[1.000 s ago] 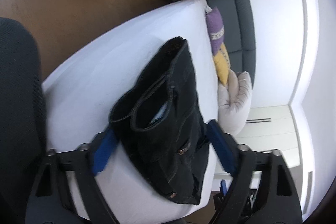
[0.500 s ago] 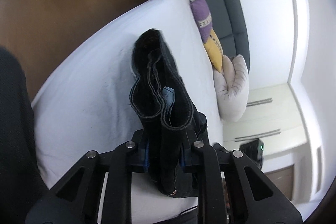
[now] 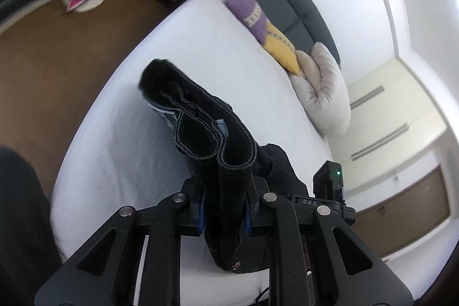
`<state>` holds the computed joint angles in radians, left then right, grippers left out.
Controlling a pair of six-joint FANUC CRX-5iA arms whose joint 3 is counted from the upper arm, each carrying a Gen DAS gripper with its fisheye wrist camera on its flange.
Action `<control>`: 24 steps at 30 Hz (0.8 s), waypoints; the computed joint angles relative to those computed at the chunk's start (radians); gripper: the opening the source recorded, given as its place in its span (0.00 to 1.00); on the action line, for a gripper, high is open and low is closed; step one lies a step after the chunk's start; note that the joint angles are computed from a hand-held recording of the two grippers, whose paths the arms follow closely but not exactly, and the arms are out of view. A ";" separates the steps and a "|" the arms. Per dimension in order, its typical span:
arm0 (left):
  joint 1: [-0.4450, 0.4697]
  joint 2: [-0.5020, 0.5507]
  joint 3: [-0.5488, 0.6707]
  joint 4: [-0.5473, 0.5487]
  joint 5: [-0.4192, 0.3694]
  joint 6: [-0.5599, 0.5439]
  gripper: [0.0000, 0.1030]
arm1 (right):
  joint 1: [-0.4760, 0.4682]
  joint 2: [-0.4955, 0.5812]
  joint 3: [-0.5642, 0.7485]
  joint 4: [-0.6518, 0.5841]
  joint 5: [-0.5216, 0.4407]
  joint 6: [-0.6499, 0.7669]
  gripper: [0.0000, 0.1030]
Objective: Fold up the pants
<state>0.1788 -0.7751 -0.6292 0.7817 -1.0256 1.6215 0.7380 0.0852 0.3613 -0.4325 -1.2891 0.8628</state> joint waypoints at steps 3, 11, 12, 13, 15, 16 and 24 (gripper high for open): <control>-0.124 0.080 0.100 -0.095 0.061 0.044 0.16 | -0.031 -0.060 -0.052 -0.060 0.077 -0.001 0.51; -0.544 0.405 0.468 -0.490 0.145 0.174 0.14 | -0.189 -0.155 -0.067 -0.288 0.119 0.141 0.73; -0.597 0.451 0.517 -0.543 0.140 0.186 0.14 | -0.202 -0.160 -0.059 -0.297 0.117 0.164 0.73; -0.633 0.487 0.551 -0.572 0.133 0.193 0.14 | -0.213 -0.163 -0.058 -0.312 0.114 0.176 0.73; -0.706 0.564 0.624 -0.627 0.111 0.203 0.13 | -0.253 -0.171 -0.056 -0.371 0.099 0.213 0.73; -0.737 0.592 0.651 -0.654 0.100 0.202 0.13 | -0.259 -0.177 -0.058 -0.376 0.094 0.218 0.74; -0.912 0.784 0.837 -0.806 -0.007 0.193 0.13 | -0.220 -0.142 -0.028 -0.279 0.060 0.181 0.88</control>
<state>-0.7330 0.0091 0.2078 -0.0244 -1.0323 1.8142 0.5175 -0.0572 0.3332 -0.7118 -1.2288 1.0436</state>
